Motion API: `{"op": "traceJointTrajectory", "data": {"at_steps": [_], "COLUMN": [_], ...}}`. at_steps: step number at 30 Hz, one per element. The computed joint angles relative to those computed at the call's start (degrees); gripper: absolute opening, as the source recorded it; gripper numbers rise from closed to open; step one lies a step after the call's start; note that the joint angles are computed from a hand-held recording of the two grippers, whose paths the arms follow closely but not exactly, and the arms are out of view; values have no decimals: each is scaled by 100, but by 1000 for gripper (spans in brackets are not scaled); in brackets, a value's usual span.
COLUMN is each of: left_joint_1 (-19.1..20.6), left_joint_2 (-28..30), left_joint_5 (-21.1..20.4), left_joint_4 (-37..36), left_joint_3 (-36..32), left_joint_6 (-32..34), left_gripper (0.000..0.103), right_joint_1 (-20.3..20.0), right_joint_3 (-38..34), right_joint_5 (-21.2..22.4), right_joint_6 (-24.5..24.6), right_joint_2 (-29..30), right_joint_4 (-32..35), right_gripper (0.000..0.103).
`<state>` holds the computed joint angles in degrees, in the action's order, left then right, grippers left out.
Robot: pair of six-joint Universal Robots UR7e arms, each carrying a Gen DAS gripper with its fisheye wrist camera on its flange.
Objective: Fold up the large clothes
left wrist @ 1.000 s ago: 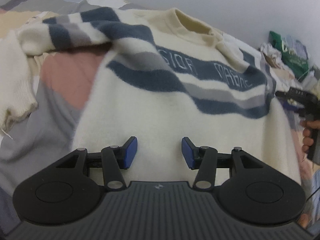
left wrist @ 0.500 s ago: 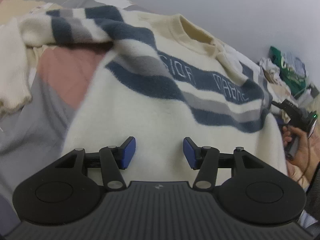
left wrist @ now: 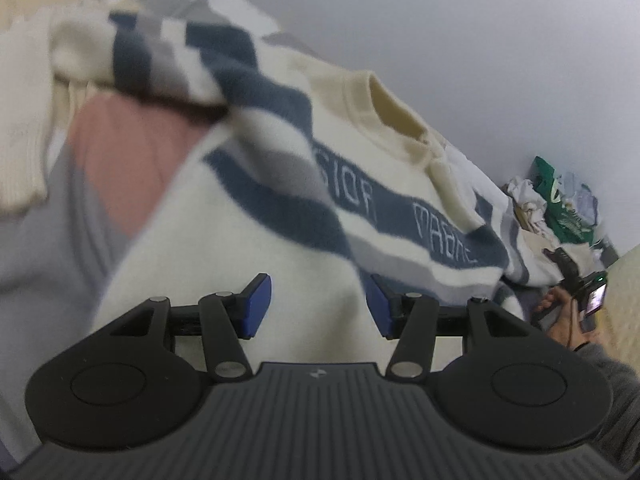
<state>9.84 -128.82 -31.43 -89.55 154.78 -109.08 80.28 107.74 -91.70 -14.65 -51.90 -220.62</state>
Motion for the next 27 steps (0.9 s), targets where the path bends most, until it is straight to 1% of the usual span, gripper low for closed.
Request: {"op": "traceJointTrajectory", "data": {"at_steps": [1,2,4,5,6,7,8,9,11,13,16,19,20,22,24,26,27], "left_joint_1": [74,180,367,503,610,702,763,802,868,918,948,1015,982,942,888,906,894], "left_joint_2": [98,221,354,487,588,697,743,777,919,1053,1206,1286,1236,1161,1082,1052,1049], "left_joint_5": [40,71,100,81,63,59,76,86,132,160,157,97,102,91,106,67,12], "left_joint_4": [-128,-360,-845,-1138,-1305,-1435,-1537,-1596,-1674,-1688,-1585,-1696,-1588,-1433,-1156,-1060,-896], "left_joint_3": [-6,-1,54,63,58,47,54,54,20,-15,-91,-132,-129,-141,-188,-249,-314], "left_joint_6": [130,289,629,843,973,1061,1133,1180,1271,1330,1266,1361,1246,1076,844,884,887], "left_gripper": [59,59,59,59,59,59,59,59,59,59,59,59,59,59,59,59,59], "right_joint_1": [-30,-63,-133,-168,-187,-262,-363,-398,-398,-348,-317,-250,-191,-55,42,201,279], "right_joint_3": [-156,-277,-497,-582,-700,-749,-725,-752,-807,-900,-1146,-1395,-1464,-1562,-1558,-1483,-1378], "right_joint_5": [-60,-68,-225,-346,-469,-398,-178,-60,23,16,-25,-243,-293,-445,-426,-368,-343], "right_joint_6": [-47,-37,27,100,208,376,495,458,16,-326,-490,-682,-785,-1190,-1157,-1204,-1288], "right_joint_2": [37,60,51,45,70,37,-30,-37,-37,21,112,96,80,59,-34,-151,-235], "right_joint_4": [-12,33,305,413,543,726,861,938,996,861,592,801,940,990,1066,1125,1107], "right_gripper": [62,59,45,29,21,21,18,13,10,10,9,9,9,9,9,10,10]}}
